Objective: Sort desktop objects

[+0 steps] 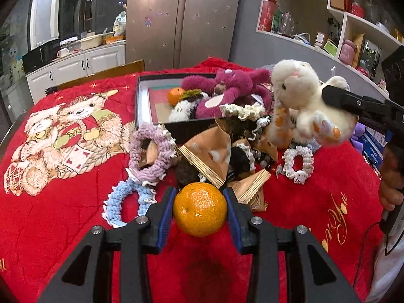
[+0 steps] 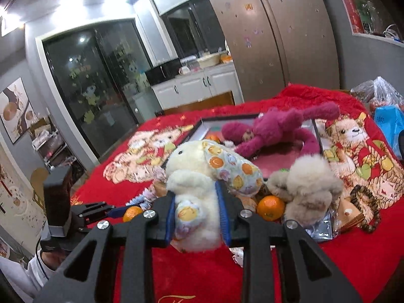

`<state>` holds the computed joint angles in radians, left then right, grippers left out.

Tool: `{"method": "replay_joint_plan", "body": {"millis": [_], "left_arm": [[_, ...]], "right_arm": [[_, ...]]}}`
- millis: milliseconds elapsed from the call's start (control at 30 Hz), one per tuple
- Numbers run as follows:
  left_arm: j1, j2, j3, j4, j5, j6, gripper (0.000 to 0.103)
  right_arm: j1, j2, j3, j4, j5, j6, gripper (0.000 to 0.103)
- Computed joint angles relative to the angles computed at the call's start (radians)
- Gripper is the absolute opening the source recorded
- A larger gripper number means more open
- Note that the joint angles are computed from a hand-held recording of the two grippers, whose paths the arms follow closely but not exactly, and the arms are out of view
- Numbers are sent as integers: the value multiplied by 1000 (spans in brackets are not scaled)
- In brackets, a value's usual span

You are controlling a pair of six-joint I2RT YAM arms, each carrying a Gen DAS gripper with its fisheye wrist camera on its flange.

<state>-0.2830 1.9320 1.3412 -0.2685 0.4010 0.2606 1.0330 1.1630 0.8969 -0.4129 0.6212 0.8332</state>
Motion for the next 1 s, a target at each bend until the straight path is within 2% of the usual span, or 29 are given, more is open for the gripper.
{"method": "replay_joint_plan", "body": {"millis": [667,767,800,867,1000], "left_arm": [[3,-9,-14,26,-19,4,39],[2,-10,-14,27,-21,-1,39],[1,-11,-16,29,-24,-2,39],[0,-11,-16,31,-30,-1,39],[-3,1,-5,17,-31,3,39]], "right_arm": [[56,-53,1,-38,100,39,29],[55,-42,4,-32,91,36,29],[55,-38,4,-25,89,32,24],[57,-36,0,-8,84,13,23],[34,23,30,-46,49,22,23]]}}
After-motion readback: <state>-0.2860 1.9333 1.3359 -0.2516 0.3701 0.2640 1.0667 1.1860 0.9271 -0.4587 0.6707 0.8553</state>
